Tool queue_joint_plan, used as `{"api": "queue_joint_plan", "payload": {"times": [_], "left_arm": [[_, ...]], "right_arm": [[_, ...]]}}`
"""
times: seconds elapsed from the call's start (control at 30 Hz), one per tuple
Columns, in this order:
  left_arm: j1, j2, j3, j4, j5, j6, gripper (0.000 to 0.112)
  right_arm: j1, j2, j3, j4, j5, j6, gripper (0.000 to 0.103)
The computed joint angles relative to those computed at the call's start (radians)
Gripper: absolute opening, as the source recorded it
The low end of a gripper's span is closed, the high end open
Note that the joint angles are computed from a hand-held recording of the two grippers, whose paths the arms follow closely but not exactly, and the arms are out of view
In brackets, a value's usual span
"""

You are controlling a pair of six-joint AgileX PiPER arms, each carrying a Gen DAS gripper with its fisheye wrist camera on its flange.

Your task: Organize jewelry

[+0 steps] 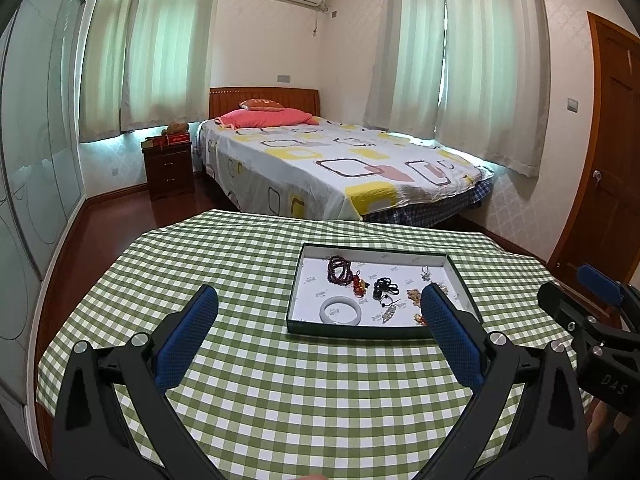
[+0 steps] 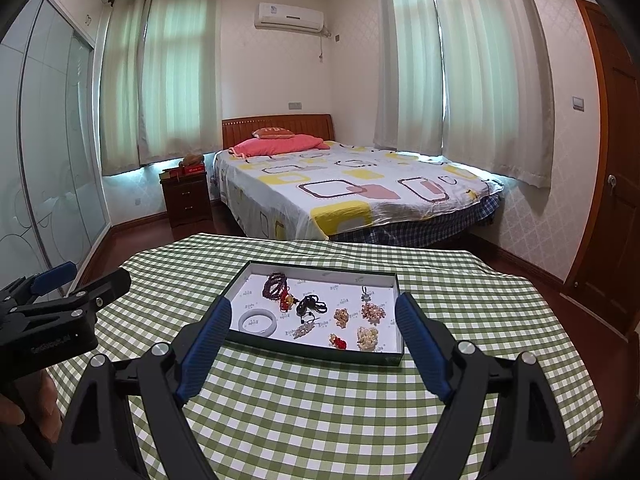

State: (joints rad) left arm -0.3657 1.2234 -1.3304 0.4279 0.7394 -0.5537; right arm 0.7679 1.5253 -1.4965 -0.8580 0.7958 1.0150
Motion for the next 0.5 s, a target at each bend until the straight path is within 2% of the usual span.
{"api": "queue_joint_plan", "payload": {"times": [0.33,0.5], "left_arm": [[0.064,0.023,0.015,-0.13,-0.061,0.106,0.099],[0.069,0.061,0.02,-0.07,-0.069,0.07,0.099]], "right_arm": [[-0.027,-0.002,0.022,0.033,-0.027,-0.012,0.081],[-0.049,-0.003,0.041,0.049,-0.045,-0.019,0.081]]}}
